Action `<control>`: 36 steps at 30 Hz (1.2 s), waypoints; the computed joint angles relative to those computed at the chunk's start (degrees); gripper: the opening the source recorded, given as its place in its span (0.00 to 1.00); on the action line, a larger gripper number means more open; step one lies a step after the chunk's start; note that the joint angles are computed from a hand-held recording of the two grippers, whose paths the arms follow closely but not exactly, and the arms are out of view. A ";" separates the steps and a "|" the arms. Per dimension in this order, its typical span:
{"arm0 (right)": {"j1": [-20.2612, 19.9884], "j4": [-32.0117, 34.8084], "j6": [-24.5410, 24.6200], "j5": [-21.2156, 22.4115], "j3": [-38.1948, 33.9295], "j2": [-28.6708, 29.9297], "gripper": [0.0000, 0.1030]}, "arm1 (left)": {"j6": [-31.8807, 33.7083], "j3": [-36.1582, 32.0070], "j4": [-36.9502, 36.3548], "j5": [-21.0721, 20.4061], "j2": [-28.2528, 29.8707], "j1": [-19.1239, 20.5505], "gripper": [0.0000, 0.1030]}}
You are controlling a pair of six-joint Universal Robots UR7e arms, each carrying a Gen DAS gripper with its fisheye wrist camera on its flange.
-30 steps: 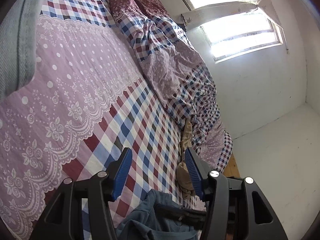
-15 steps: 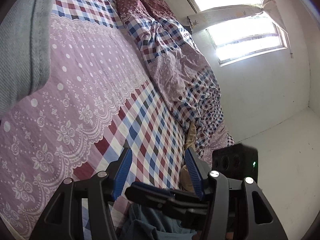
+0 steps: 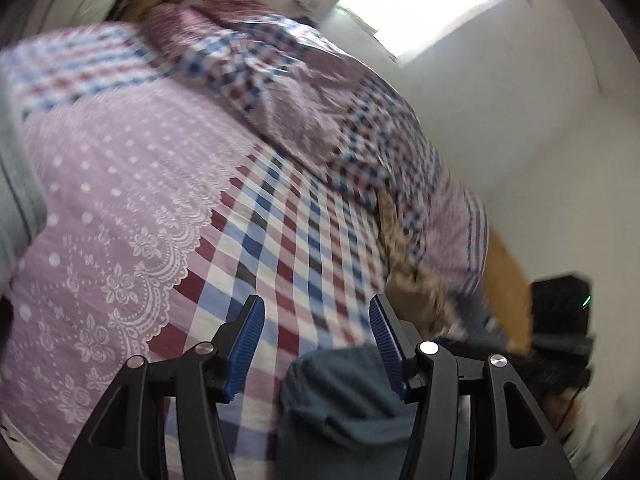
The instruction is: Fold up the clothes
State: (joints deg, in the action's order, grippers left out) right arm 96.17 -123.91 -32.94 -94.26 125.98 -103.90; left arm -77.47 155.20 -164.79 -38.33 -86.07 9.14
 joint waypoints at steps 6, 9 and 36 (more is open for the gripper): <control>-7.37 6.00 -4.49 -0.12 2.17 -13.28 0.31 | 3.41 -0.48 12.82 -2.05 -3.19 -5.64 0.56; -12.10 8.67 -7.92 -0.15 1.70 -18.37 0.31 | 5.37 -1.78 20.93 -4.27 -3.63 -7.05 0.56; -42.42 11.21 -22.10 8.22 -5.98 -29.13 0.31 | 18.52 -5.52 24.98 -10.22 4.68 -4.53 0.56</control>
